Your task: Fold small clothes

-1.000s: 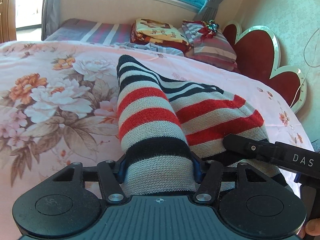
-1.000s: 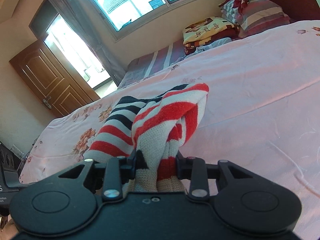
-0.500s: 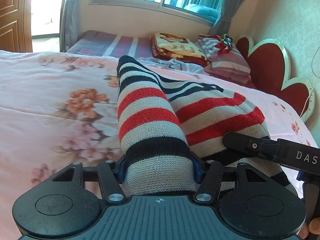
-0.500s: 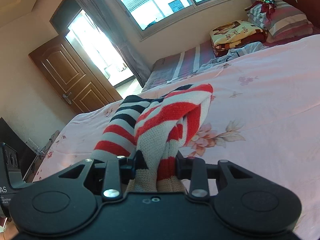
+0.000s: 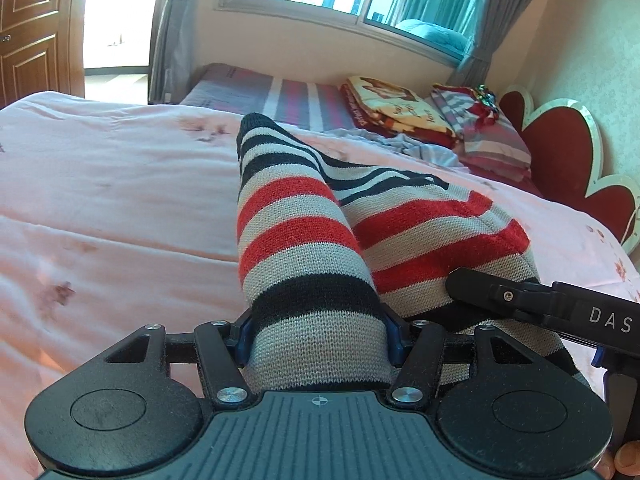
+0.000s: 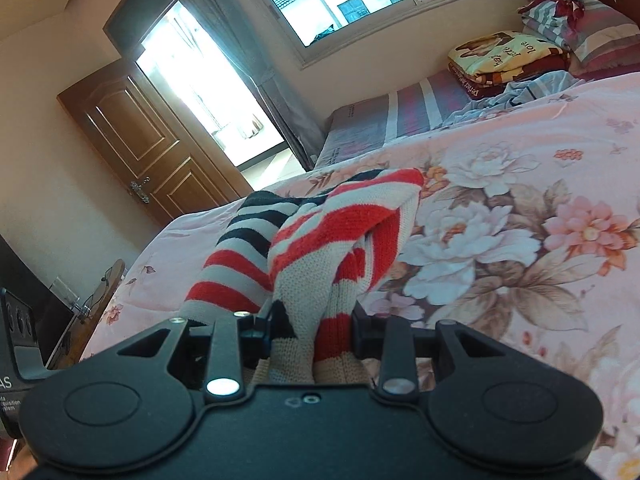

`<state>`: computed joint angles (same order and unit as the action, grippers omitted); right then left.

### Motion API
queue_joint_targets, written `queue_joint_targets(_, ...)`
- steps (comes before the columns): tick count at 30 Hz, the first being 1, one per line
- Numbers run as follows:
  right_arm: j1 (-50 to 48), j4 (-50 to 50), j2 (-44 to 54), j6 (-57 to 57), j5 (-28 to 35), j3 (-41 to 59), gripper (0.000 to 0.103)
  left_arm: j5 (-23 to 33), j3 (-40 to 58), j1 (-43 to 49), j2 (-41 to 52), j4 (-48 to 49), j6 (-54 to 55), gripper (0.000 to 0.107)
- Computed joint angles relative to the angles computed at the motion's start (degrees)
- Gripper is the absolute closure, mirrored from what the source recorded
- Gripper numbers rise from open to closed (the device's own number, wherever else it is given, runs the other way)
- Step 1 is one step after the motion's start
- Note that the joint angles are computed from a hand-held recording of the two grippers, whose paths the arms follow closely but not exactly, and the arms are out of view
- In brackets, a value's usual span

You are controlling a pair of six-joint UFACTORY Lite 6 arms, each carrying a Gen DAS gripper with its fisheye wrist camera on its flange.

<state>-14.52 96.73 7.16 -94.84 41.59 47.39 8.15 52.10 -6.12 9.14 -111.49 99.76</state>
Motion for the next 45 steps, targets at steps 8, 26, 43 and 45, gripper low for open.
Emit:
queue_joint_targets(8, 14.13, 16.97, 9.36, -8.26, -8.47, 5.45, 0.071, 9.74, 8.60, 13.12, 13.50, 2.86, 6.48, 0.048)
queue_joint_targets(26, 14.93, 18.68, 17.93, -7.35, -11.92, 10.59, 0.058, 18.21, 11.01, 20.66, 22.57, -3.59, 17.14, 0.021)
queue_joint_targets(43, 19.62, 22.00, 31.29, -10.04, -22.64, 32.19, 0.085, 9.89, 42.46, 17.21, 43.14, 23.10, -19.96, 0.021)
queue_joint_targets(45, 21.28, 30.00, 32.59, -20.71, -27.57, 34.04, 0.087, 9.68, 42.45, 17.01, 43.80, 19.96, -16.73, 0.021)
